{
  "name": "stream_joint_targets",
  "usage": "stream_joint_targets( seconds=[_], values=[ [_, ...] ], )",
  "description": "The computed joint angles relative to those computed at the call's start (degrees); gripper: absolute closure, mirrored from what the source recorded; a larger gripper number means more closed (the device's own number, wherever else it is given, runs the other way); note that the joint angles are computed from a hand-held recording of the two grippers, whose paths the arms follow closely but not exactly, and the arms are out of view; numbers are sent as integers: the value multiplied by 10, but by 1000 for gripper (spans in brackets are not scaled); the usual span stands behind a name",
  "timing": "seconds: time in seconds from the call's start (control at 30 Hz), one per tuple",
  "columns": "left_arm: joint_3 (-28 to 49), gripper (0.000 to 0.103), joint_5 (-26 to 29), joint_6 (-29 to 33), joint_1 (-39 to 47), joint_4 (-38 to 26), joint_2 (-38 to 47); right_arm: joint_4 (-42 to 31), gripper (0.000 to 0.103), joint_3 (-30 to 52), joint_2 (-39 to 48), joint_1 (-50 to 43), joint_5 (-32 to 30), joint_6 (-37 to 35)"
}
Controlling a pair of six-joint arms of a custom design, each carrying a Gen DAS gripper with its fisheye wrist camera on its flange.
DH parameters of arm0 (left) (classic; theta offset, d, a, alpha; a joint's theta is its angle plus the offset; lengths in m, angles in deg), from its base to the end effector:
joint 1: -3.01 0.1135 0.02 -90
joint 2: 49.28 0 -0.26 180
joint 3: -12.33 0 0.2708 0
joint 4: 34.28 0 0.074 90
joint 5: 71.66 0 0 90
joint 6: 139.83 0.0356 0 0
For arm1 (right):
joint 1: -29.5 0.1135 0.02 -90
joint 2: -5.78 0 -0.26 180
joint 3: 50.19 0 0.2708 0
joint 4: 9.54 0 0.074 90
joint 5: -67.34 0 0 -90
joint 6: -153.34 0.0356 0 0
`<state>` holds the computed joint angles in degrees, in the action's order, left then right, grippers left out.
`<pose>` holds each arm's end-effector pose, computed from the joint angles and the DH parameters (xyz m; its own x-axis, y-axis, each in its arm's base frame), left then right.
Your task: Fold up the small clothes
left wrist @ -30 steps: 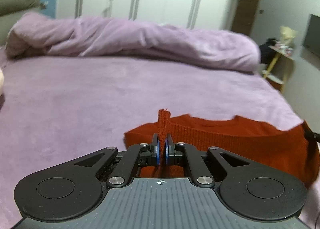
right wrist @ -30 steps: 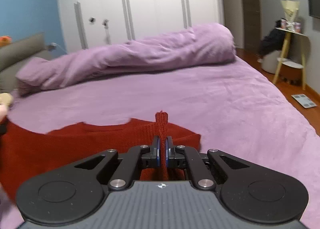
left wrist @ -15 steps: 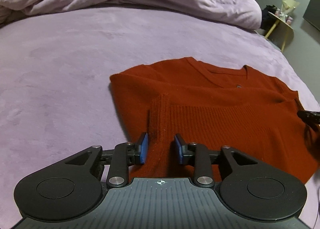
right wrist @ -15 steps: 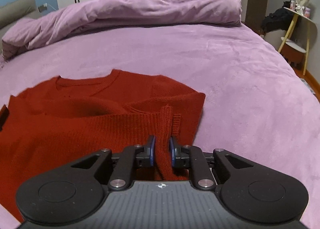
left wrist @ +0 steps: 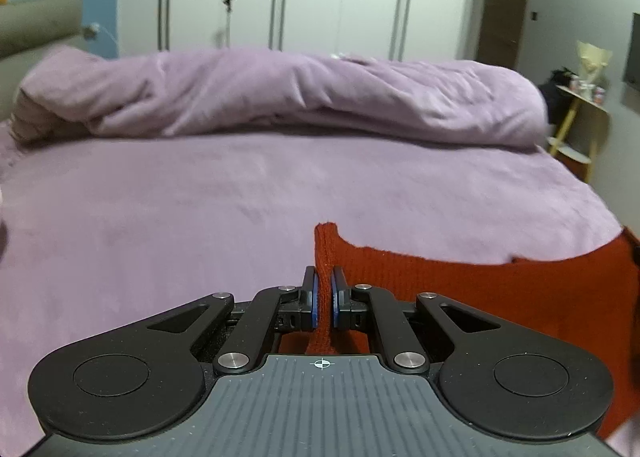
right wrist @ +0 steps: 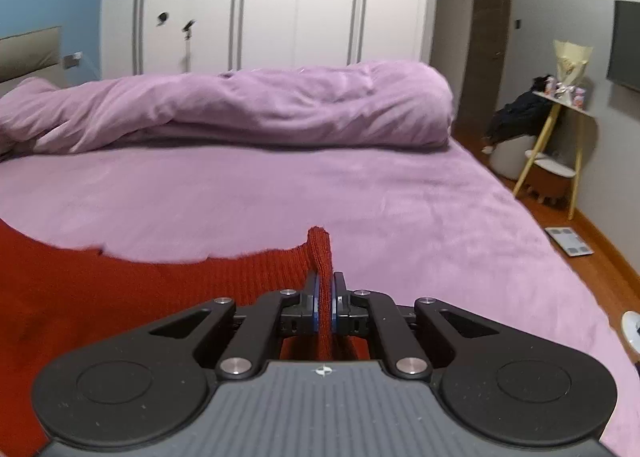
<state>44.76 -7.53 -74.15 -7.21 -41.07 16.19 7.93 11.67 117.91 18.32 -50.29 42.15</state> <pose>0.2197 -0.0238 0.1345 -0.5044 -0.2856 -0.8149 -0.4146 0.9079 -0.0616 0.3757 -0.0574 0.0889 -0.4194 -0.2436 -0.8745 -0.3885 0.9188 -0.0696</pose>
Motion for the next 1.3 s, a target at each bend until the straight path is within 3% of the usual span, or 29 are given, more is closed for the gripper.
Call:
stream_joint_targets(
  seconds=[0.13, 0.2, 0.27, 0.33, 0.4, 0.53, 0.6, 0.73, 0.9, 0.93, 1.0, 1.07, 1.17, 1.3],
  values=[
    [77, 95, -37, -16, 6, 62, 184, 15, 99, 67, 74, 50, 78, 32],
    [109, 93, -50, -34, 4, 55, 248, 26, 98, 89, 105, 59, 88, 54],
    [126, 83, -60, -52, 1, 35, 282, 31, 97, 91, 118, 63, 108, 80],
    [115, 83, -61, -94, -10, 17, 275, 43, 94, 60, 106, 53, 75, 115],
    [61, 83, -44, -115, -27, 89, 246, 40, 91, 25, 88, 50, -4, 107],
    [97, 63, -28, -148, -82, 141, 309, 20, 92, -17, 90, 104, -112, 61],
    [154, 62, -49, -147, -102, 121, 373, 67, 92, -39, 108, 143, -109, 23],
    [239, 61, -74, -157, -110, 47, 460, 167, 91, -26, 170, 160, -27, -28],
    [231, 59, -73, -158, -84, 77, 474, 78, 92, 106, 220, 69, 11, 54],
    [226, 58, -76, -159, -81, 79, 473, 56, 99, 129, 227, 51, -6, 73],
    [220, 58, -75, -157, -74, 83, 469, 64, 100, 145, 234, 42, 31, 84],
    [218, 58, -82, -159, -74, 77, 466, 34, 100, 168, 239, 31, 21, 113],
    [210, 59, -91, -152, -80, 60, 451, 77, 98, 102, 200, 41, 36, 76],
    [164, 59, -117, -145, -96, 30, 398, 125, 93, -34, 119, 9, -95, -19]
  ],
)
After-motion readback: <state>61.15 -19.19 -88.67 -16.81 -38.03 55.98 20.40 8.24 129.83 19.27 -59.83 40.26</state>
